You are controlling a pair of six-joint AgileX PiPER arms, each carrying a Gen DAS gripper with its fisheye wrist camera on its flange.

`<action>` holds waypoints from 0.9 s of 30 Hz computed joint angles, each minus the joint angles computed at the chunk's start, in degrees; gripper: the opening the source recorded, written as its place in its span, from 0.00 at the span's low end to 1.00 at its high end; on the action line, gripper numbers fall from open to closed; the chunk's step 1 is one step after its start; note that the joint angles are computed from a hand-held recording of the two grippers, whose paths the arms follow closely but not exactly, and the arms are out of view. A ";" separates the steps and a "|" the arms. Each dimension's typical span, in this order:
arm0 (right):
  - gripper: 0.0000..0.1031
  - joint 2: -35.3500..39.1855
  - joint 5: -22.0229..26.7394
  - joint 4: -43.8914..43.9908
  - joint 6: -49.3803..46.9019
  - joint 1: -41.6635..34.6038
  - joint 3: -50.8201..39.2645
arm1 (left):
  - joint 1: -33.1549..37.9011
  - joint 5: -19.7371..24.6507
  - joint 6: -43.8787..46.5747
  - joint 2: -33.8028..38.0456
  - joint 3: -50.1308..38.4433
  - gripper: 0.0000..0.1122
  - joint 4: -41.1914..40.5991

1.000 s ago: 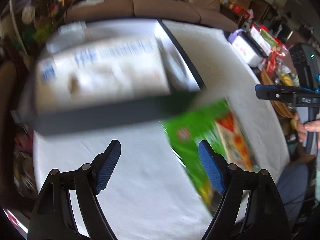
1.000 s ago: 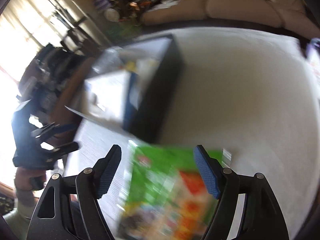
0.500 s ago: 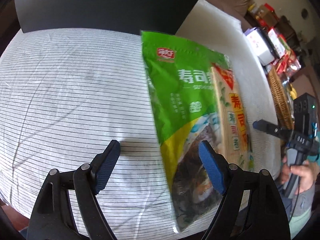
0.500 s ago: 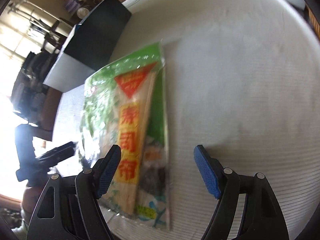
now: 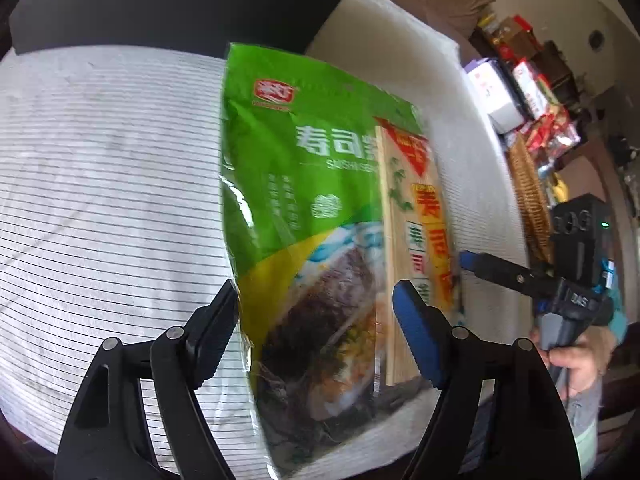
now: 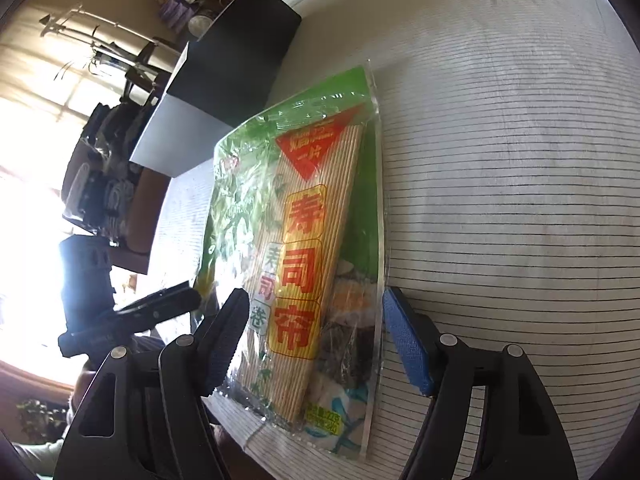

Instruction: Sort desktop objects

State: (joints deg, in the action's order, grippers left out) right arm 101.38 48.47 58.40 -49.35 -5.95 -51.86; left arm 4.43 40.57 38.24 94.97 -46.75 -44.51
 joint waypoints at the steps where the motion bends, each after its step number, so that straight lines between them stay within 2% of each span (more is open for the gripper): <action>1: 0.70 -0.58 -1.04 -0.83 0.47 0.80 0.23 | -0.65 -1.24 -1.73 -0.32 0.15 0.66 1.51; 5: 0.71 -1.87 -3.78 -2.04 0.15 2.63 1.82 | -3.70 -4.84 -7.32 -1.36 0.40 0.67 8.54; 9: 0.72 -1.48 -4.16 -0.76 -0.57 2.90 2.07 | -3.29 -2.04 -3.80 -0.43 -0.34 0.66 4.73; 16: 0.79 -2.40 -6.91 -2.36 0.70 5.79 2.23 | -4.37 -0.54 -4.77 -1.04 -1.37 0.66 4.19; 18: 0.80 -2.38 -7.01 -2.10 0.38 6.01 2.25 | -0.55 4.19 2.40 -1.36 -1.19 0.66 -2.86; 20: 0.79 -1.02 -3.77 1.13 -2.42 4.58 1.97 | 4.93 14.69 11.83 0.53 -1.99 0.66 -13.22; 21: 0.79 -0.23 -2.10 2.79 -3.54 3.84 1.96 | 6.18 18.35 13.65 1.48 -2.53 0.66 -15.60; 22: 0.79 0.00 -1.85 3.51 -4.00 3.78 2.07 | 6.57 20.71 14.59 2.21 -3.21 0.66 -16.92; 24: 0.79 0.53 -0.79 4.72 -5.11 3.71 1.98 | 6.65 22.43 17.14 3.05 -3.49 0.66 -19.40; 25: 0.79 0.90 -0.02 5.56 -5.59 3.40 1.98 | 6.51 21.64 17.92 3.14 -3.21 0.66 -20.14; 26: 0.79 1.14 0.35 5.94 -5.70 3.21 1.99 | 5.87 18.56 17.18 2.63 -2.84 0.66 -19.28; 27: 0.78 1.19 0.39 5.89 -5.63 3.09 2.01 | 4.20 13.19 14.62 1.73 -2.53 0.66 -16.18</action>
